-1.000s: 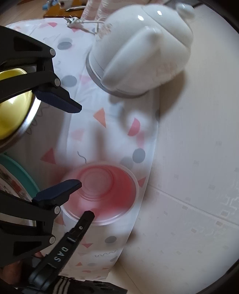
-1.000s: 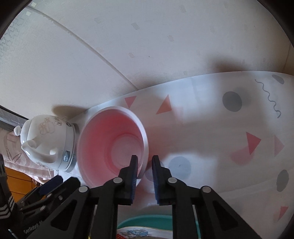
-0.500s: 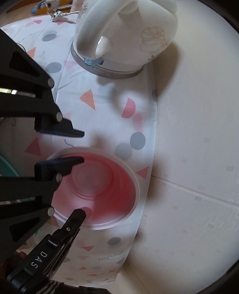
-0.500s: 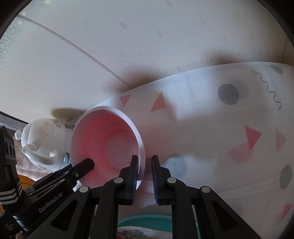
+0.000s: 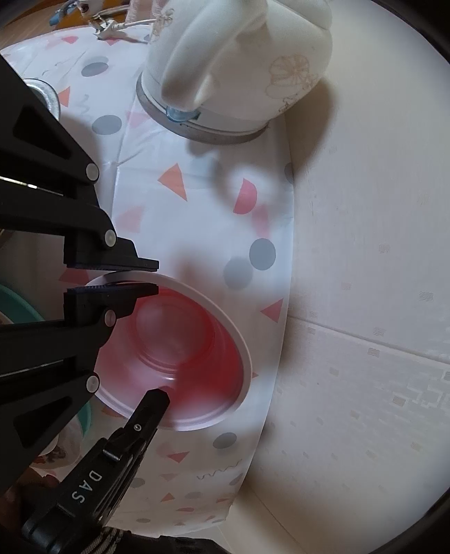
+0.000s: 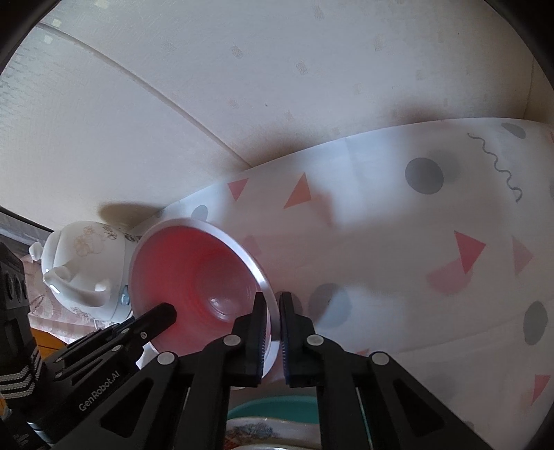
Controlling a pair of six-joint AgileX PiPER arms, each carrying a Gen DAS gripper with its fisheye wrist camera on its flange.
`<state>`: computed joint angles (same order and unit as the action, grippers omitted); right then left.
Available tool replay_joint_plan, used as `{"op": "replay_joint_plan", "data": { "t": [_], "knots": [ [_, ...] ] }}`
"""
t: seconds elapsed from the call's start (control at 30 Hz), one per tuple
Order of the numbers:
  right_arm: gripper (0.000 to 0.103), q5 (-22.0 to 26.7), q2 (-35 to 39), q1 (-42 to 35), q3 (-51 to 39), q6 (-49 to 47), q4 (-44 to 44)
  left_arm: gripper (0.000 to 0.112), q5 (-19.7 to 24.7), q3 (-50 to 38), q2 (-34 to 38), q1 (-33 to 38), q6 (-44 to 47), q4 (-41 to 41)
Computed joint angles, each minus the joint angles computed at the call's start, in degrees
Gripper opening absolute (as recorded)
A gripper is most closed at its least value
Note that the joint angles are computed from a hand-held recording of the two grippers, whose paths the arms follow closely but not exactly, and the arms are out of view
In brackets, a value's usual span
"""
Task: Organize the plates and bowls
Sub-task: 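Close both grippers on the rim of the pink-and-red bowl, then lift the pink-and-red bowl with both grippers and carry it over the yellow bowl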
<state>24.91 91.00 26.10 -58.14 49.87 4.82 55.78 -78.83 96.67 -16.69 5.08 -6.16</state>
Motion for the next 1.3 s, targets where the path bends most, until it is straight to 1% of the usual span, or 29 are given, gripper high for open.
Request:
{"op": "replay_joint_plan", "data": {
  "t": [0.37,0.8,1.07,1.3],
  "knots": [
    [0.007,1.34,-3.87,3.12,0.57,8.57,-7.09,0.007,-0.97,3.48,-5.57,-0.13,-0.19,0.01],
    [0.007,3.85,-7.17,8.51,-0.31,17.63,-15.04,0.007,-0.02,7.60,-13.84,2.64,2.34,-1.99],
    [0.007,5.46,-7.55,12.61,-2.30,22.34,-19.11,0.007,1.43,9.74,-18.44,6.95,5.79,-4.56],
    [0.007,6.43,-6.17,16.19,-4.68,24.03,-20.68,0.007,3.59,11.80,-22.11,12.63,9.68,-7.28]
  ]
}}
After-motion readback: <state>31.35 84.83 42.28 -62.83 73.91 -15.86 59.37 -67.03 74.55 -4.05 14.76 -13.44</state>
